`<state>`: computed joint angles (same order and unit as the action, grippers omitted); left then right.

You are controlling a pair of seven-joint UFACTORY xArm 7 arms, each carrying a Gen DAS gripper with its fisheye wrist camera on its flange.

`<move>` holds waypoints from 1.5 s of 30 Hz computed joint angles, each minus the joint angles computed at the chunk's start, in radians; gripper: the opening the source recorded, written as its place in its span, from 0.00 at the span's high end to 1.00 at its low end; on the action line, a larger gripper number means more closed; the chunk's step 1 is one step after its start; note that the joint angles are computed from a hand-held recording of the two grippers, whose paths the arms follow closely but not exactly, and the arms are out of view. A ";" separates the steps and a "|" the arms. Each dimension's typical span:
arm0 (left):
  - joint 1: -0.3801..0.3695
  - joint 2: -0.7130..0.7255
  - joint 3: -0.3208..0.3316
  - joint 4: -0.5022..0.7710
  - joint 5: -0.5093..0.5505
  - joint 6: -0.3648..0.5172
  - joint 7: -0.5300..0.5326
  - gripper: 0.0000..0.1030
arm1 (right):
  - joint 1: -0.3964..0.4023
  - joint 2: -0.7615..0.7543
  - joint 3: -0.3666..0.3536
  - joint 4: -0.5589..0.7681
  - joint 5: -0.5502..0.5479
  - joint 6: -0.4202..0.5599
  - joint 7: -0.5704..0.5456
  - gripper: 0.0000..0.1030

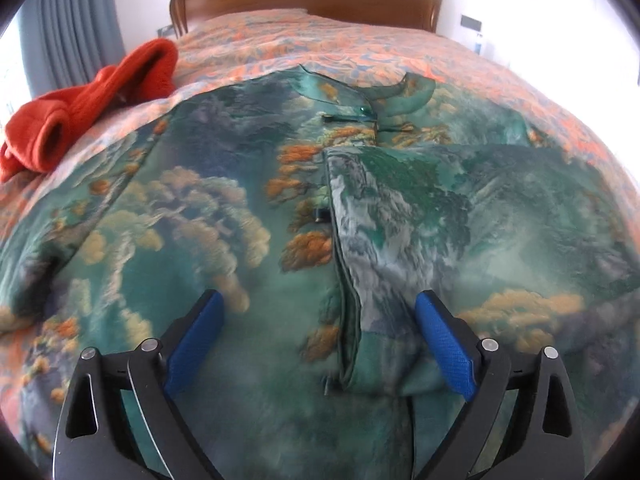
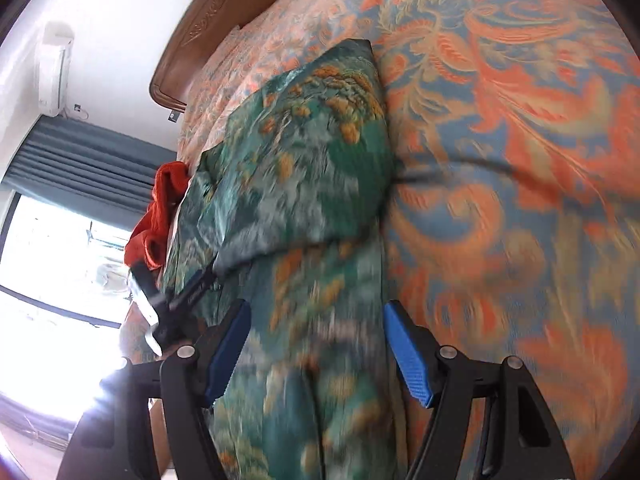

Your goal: Fold large clothes

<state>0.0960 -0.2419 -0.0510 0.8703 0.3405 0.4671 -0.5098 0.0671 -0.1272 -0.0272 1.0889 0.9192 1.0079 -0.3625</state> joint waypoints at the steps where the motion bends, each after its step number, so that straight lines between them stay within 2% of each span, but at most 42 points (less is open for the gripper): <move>1: -0.010 -0.029 0.010 -0.013 -0.025 0.017 0.022 0.06 | 0.003 -0.083 0.010 -0.067 -0.021 -0.041 -0.026 0.31; 4: -0.009 -0.121 -0.003 -0.053 -0.020 0.083 0.054 0.04 | 0.034 -0.302 0.044 -0.231 -0.130 -0.166 -0.073 0.31; 7: -0.014 -0.258 -0.012 -0.138 -0.017 0.118 0.096 0.01 | 0.050 -0.507 0.109 -0.387 -0.248 -0.273 -0.051 0.31; 12: -0.076 -0.510 0.041 -0.284 -0.142 0.186 0.242 0.01 | 0.034 -0.710 0.208 -0.542 -0.373 -0.387 0.117 0.31; 14: -0.069 -0.594 0.026 -0.321 -0.160 0.241 0.271 0.01 | 0.011 -0.810 0.282 -0.606 -0.440 -0.436 0.191 0.31; 16: -0.055 -0.671 0.010 -0.352 -0.166 0.278 0.283 0.01 | 0.013 -0.892 0.319 -0.644 -0.483 -0.442 0.244 0.31; 19: -0.055 -0.794 0.014 -0.392 -0.198 0.335 0.302 0.01 | 0.055 -0.919 0.341 -0.648 -0.521 -0.449 0.283 0.30; 22: -0.046 -0.908 0.016 -0.423 -0.219 0.370 0.309 0.01 | 0.072 -0.933 0.396 -0.629 -0.597 -0.423 0.320 0.21; 28: -0.034 -1.081 0.048 -0.459 -0.230 0.449 0.368 0.01 | 0.125 -0.964 0.465 -0.611 -0.696 -0.389 0.415 0.21; 33: 0.025 -1.301 0.074 -0.543 -0.262 0.473 0.341 0.01 | 0.162 -0.962 0.489 -0.604 -0.738 -0.428 0.508 0.13; 38: 0.031 -1.335 0.074 -0.548 -0.255 0.570 0.376 0.01 | 0.201 -0.925 0.494 -0.583 -0.795 -0.439 0.562 0.12; 43: 0.048 -1.365 0.037 -0.575 -0.217 0.618 0.394 0.01 | 0.243 -0.907 0.495 -0.575 -0.864 -0.456 0.599 0.12; 45: 0.050 -1.344 0.047 -0.576 -0.216 0.638 0.394 0.01 | 0.260 -0.908 0.493 -0.579 -0.887 -0.466 0.621 0.11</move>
